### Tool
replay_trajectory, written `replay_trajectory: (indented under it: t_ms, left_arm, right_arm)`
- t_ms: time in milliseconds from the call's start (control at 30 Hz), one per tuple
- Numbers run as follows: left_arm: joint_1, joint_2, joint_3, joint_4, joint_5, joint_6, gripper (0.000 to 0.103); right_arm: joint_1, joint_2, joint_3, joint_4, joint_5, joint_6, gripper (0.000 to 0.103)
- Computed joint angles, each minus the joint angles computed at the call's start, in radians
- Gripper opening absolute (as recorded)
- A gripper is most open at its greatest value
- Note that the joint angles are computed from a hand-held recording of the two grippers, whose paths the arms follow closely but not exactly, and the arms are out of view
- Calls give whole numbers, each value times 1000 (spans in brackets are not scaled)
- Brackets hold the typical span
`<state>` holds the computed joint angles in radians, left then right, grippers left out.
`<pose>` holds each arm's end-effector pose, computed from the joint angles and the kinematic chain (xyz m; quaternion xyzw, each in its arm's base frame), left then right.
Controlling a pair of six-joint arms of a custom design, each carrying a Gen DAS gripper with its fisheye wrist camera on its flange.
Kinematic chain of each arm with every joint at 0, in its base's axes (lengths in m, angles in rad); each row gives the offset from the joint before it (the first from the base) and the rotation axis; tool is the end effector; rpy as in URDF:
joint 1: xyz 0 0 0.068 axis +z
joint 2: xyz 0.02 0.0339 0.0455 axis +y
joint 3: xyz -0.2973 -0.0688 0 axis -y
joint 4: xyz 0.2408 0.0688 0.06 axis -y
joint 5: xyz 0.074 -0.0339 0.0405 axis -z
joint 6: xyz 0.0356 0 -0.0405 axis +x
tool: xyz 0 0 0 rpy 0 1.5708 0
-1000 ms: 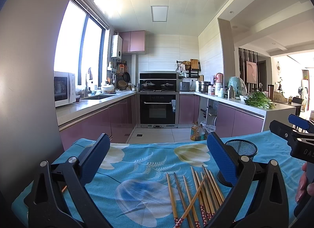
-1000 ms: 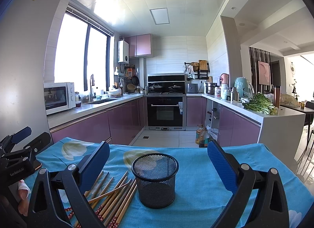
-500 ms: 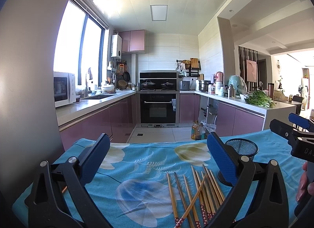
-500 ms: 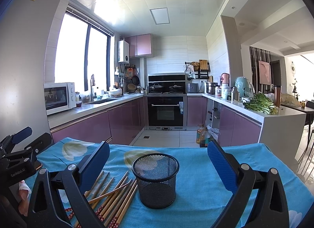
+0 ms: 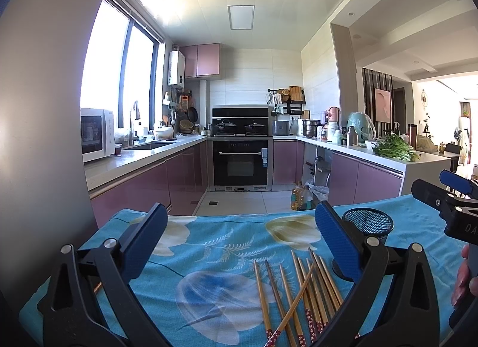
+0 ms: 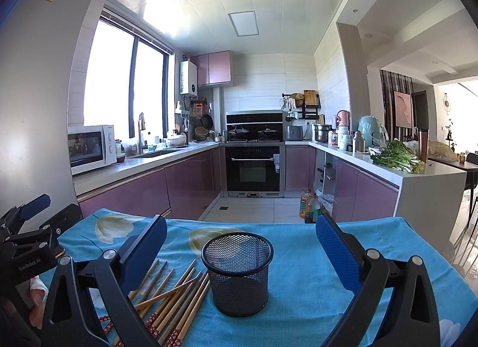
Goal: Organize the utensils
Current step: 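Close the right tool on one chopstick while the left tool grasps another chopstick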
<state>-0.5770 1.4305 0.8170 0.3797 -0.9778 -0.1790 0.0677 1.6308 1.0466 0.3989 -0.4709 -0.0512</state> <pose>0.2685 -0.1396 0.2965 -0.1484 0.7367 0.1406 0.6446 0.3737 0.0415 0.3080 -0.1932 0.7381 0.1846 0.6195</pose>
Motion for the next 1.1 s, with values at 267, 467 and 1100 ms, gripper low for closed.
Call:
replay_trajectory:
  t_ms: [267,467,1100]
  left_arm:
    - [44,1,10,-92,96,-26,97]
    - [98,52,66,-295,242,-38,97]
    - [188,271,262,-558,594,69,45]
  right_arm:
    - [3,22,55,-140,-76,-65,96]
    - [39,82,132,-369,-106,-191,95]
    - [149,342,419,-812,15,-263,46]
